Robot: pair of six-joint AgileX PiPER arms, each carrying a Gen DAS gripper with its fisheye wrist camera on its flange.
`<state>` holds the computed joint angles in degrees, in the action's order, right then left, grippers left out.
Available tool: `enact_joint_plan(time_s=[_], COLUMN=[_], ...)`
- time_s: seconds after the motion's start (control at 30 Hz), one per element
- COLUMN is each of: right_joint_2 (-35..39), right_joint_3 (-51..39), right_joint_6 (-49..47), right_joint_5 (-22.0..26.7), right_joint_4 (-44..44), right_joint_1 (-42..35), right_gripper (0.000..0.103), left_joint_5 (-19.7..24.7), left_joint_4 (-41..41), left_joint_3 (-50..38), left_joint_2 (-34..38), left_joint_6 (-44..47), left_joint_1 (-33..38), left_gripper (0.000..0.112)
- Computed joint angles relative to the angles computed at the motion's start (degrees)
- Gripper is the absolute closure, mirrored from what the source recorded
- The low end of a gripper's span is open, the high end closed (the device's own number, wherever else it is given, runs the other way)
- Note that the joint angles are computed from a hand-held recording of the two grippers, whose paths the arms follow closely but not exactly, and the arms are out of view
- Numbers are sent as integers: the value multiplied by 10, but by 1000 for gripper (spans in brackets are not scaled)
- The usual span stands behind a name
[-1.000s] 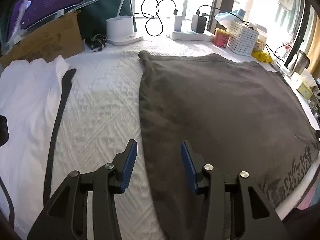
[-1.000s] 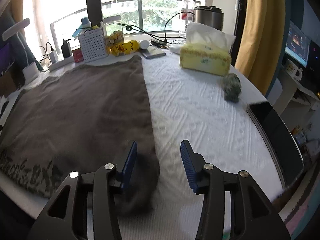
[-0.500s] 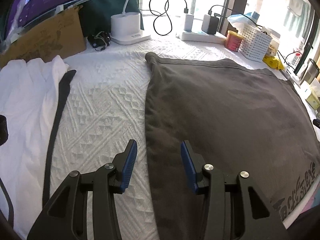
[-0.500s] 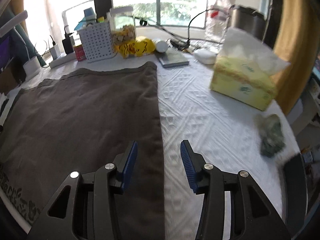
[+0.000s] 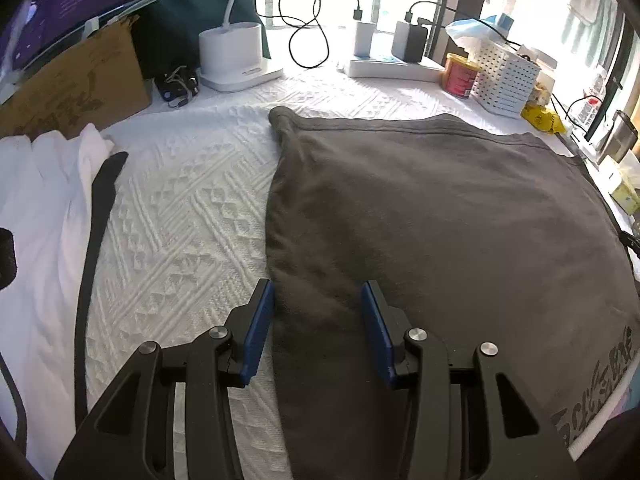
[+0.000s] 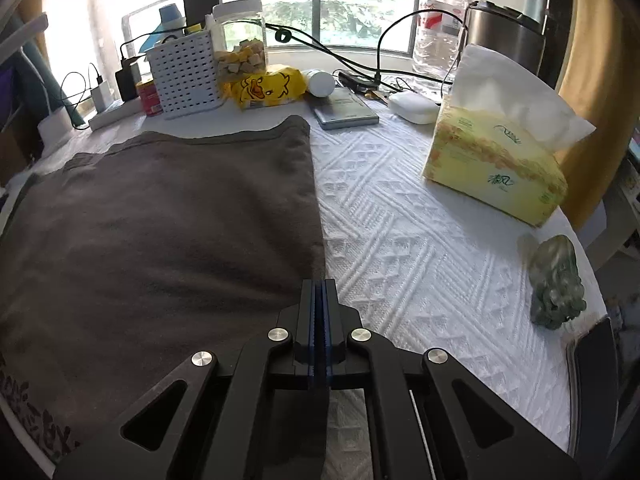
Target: Fold small clothes
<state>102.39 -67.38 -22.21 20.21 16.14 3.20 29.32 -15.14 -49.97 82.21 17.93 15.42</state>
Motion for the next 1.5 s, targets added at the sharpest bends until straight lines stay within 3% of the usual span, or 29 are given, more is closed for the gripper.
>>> enact_joint_plan(time_s=[0.33, 0.4, 0.5, 0.8, 0.87, 0.93, 1.27, 1.4, 1.5], right_joint_2=[-35, -56, -94, -198, -218, -239, -333, -342, -338], right_joint_3=[30, 53, 93, 194, 212, 233, 333, 331, 335], right_joint_6=[177, 204, 256, 368, 373, 356, 343, 377, 357], right_joint_5=[-5, -13, -25, -33, -28, -26, -11, 9, 21], right_joint_4=[-156, -171, -206, -275, -273, -247, -193, -227, -192], right_joint_1=[19, 22, 32, 61, 63, 62, 66, 86, 92], right_gripper=[97, 87, 56, 53, 47, 34, 32, 32, 32], left_joint_5=[-17, -25, -35, -31, -27, -19, -7, -5, 0], left_joint_4=[-26, -17, -12, -75, -97, -135, -176, -187, -204], left_joint_3=[25, 34, 48, 80, 87, 92, 129, 144, 156], left_joint_2=[-43, -54, -70, -129, -142, -154, -201, -218, -230], left_joint_6=[46, 45, 58, 128, 149, 187, 217, 222, 236], left_joint_1=[6, 1, -9, -33, -37, -32, -56, -59, -46], left_gripper=[67, 67, 67, 67, 63, 53, 50, 50, 50])
